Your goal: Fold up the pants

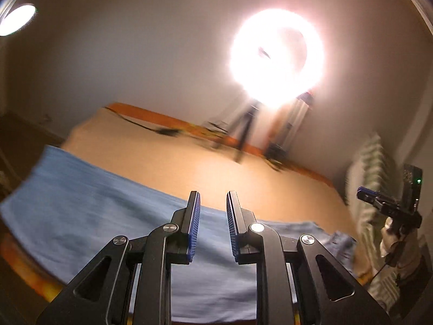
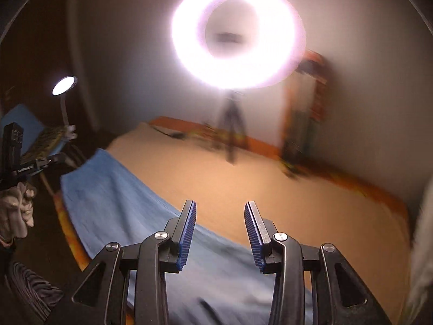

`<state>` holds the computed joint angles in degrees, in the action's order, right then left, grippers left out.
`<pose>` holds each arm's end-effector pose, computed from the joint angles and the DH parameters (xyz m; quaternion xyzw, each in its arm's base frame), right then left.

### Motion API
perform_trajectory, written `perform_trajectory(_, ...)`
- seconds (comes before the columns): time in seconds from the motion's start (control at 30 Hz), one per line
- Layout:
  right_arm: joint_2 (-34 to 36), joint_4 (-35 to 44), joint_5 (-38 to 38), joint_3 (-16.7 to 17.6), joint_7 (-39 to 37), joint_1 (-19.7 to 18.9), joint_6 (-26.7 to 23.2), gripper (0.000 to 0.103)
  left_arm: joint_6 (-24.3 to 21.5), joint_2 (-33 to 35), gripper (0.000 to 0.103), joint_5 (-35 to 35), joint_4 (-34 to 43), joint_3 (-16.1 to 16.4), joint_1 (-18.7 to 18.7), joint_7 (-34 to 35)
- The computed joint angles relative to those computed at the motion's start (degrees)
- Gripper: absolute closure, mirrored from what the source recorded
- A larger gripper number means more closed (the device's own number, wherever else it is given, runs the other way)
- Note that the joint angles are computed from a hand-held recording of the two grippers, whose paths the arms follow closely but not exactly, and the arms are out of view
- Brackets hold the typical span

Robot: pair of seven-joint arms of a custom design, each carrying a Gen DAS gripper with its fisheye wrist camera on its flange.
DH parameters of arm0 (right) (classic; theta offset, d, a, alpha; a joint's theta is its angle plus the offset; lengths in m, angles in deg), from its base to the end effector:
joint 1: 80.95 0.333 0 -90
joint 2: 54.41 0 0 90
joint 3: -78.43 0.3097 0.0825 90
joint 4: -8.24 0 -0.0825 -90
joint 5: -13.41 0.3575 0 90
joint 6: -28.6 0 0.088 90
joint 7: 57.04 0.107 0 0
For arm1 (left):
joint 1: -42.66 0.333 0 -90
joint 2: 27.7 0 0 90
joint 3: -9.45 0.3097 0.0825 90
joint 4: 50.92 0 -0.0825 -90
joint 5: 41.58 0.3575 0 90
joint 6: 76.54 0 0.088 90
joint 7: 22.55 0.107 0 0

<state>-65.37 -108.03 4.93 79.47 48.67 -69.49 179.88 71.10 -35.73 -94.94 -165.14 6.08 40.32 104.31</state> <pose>0.5133 0.1185 0.6265 -0.6644 0.6352 -0.2511 0.3034 0.5382 -0.0420 0.6022 -0.5827 0.6584 -0.4655 0.1018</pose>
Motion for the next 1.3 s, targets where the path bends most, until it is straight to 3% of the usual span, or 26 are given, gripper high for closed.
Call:
perform_trajectory(0.27,-15.7,-17.4,-2.6,-2.9,7.6,-6.3,-1.5,0.064,-3.6,2.4,0.085,-0.7,-0.3,-4.0,-4.7,0.7)
perform_trajectory(0.4,-21.9,-25.1,-2.3,-4.9,9.5,-8.6,-2.7,0.060,-4.9,3.3,0.079,1.1,-0.7,-6.0,-7.0,1.0)
perform_trajectory(0.57,-28.1,-33.9,1.4,-7.5,11.4,-9.5,-4.5,0.058,-8.6,4.9,0.078,3.6,-0.1,-7.6,-9.2,2.2)
perform_trajectory(0.63,-31.1,-37.1,2.9,-8.3,11.7,-9.6,-5.3,0.057,-9.3,5.5,0.071,5.2,0.0,-8.3,-9.9,2.3)
perform_trajectory(0.77,-36.2,-42.9,6.5,-9.1,13.1,-8.6,-5.8,0.055,-9.9,7.4,0.070,9.6,0.3,-9.4,-11.2,1.6)
perform_trajectory(0.97,-36.0,-45.5,12.3,-11.0,13.0,-4.7,-3.9,0.055,-10.4,9.6,0.070,14.0,1.2,-10.0,-11.6,-0.2)
perform_trajectory(1.17,-32.1,-44.7,13.1,-9.6,13.1,-4.2,-3.4,0.053,-12.0,10.4,0.069,14.5,1.4,-10.1,-11.3,-0.5)
perform_trajectory(1.3,-31.4,-44.3,12.3,-8.6,13.7,-5.1,-3.9,0.077,-12.6,10.9,0.069,14.5,1.5,-10.2,-11.2,-0.7)
